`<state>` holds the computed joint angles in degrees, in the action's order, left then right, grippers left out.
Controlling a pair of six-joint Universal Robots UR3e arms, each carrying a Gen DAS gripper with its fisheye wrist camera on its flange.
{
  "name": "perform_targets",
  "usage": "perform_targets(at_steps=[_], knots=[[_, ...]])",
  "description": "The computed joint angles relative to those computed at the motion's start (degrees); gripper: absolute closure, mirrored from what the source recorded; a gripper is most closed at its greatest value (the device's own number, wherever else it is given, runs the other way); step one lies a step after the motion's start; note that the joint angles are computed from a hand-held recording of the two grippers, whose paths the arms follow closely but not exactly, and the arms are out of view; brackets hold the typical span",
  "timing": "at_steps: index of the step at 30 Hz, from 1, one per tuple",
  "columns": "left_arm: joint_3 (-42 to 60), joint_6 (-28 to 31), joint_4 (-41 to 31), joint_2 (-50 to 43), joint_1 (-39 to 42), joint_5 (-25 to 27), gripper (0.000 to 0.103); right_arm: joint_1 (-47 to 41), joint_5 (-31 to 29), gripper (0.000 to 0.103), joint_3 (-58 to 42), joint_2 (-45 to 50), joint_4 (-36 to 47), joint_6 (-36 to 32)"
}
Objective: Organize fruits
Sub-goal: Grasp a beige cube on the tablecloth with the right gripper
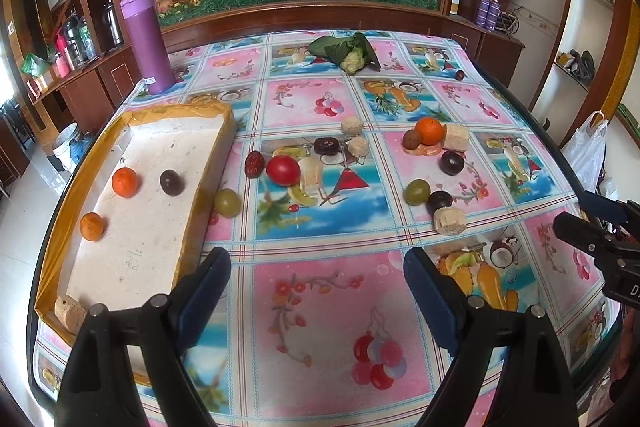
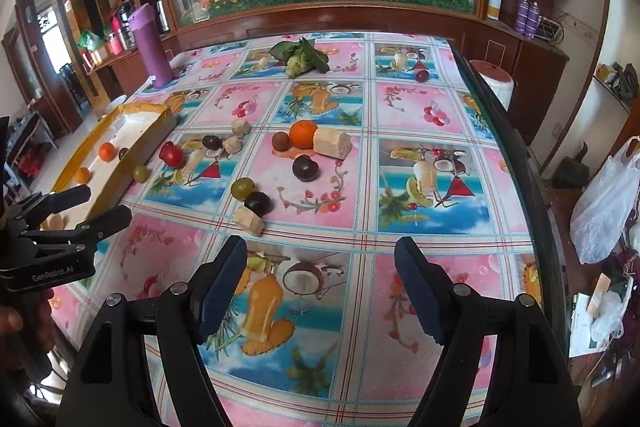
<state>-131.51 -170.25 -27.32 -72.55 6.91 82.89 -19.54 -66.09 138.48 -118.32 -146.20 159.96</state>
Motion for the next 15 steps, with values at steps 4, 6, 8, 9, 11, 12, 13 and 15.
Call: perform_targets(at_steps=[4, 6, 8, 9, 11, 12, 13, 15], knots=[[-1.5, 1.3, -0.6, 1.5, 1.4, 0.4, 0.013, 4.6, -0.7, 0.027, -1.8, 8.6, -5.1, 1.0], [-2.3, 2.2, -1.4, 2.6, 2.8, 0.2, 0.013, 7.5, -1.3, 0.027, -3.7, 14.5, -8.1, 2.0], [-3.3, 3.2, -3.0, 4.0, 4.8, -0.6, 0.013, 10.2, -2.0, 0.027, -5.6, 20.2, -11.2, 3.1], [-3.6, 3.7, -3.8, 4.6, 5.7, -1.1, 0.013, 11.8, -3.0, 0.027, -6.9, 23.3, -12.7, 4.0], [-4.6, 4.5, -4.8, 5.7, 7.4, -1.6, 0.013, 13.7, -4.1, 0.027, -9.0, 27.6, -13.9, 4.8], [-5.1, 4.9, -5.2, 6.1, 8.2, -1.9, 0.013, 14.6, -4.6, 0.027, -9.8, 29.3, -14.7, 5.3], [-5.5, 5.4, -5.6, 6.6, 9.0, -2.2, 0.013, 15.1, -4.4, 0.027, -10.3, 30.6, -15.4, 5.4], [-5.7, 5.8, -6.3, 6.6, 9.9, -2.6, 0.013, 15.7, -3.8, 0.027, -10.9, 32.7, -16.6, 5.4]])
